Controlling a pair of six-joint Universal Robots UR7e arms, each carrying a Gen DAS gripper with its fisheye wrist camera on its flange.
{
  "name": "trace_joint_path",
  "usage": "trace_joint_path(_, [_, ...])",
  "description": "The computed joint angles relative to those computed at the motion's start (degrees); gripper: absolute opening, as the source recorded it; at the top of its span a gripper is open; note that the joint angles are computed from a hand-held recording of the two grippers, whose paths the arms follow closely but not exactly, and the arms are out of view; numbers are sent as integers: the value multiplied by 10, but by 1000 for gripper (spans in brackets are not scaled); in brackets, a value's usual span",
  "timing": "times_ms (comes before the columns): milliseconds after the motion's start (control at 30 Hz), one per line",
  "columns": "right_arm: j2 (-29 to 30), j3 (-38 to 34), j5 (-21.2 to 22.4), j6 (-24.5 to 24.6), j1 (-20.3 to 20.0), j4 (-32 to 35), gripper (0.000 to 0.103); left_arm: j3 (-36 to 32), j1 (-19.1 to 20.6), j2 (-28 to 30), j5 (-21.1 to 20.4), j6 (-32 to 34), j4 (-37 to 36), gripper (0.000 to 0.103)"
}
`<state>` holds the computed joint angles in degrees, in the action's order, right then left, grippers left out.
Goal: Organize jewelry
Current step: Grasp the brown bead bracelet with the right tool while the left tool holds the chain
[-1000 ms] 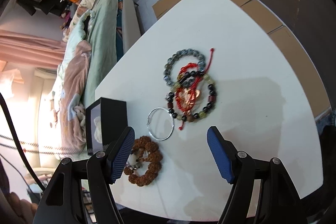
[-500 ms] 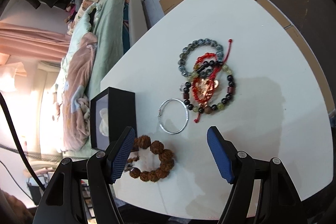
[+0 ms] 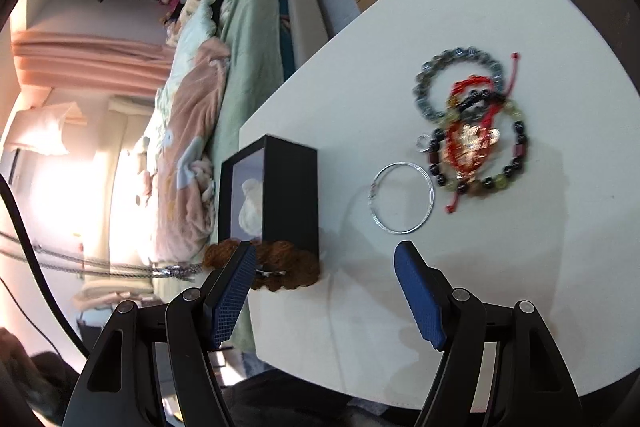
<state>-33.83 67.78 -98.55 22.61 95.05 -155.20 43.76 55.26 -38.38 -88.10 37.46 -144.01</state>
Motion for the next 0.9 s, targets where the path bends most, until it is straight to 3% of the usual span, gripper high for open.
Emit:
trace_joint_path(400, [95,-140,-14,-18,16,112,72,-25,-3,9,7,9,-16,1])
trace_joint_path(567, [101,-143,13,-6,9,104,60,-28,-5,8,7,14,-27,1])
trace_joint_path(600, [101,-141,23,-7,7,95,47,-34,-4,11,8,15,-27,1])
trace_joint_path(633, [101,-140,29,-7,7,87,22,-36,-4,12,9,15,-28,1])
trace_joint_path(667, [98,-134,38,-8,5,76,19,-42,-4,15,11,15,-27,1])
trace_joint_path(767, [91,-127,-4,-15,13,60,19,-56,-4,24,26,25,-28,1])
trace_joint_path(900, [68,-95,-26,-19,19,17,19,-81,2,44,54,31,-15,1])
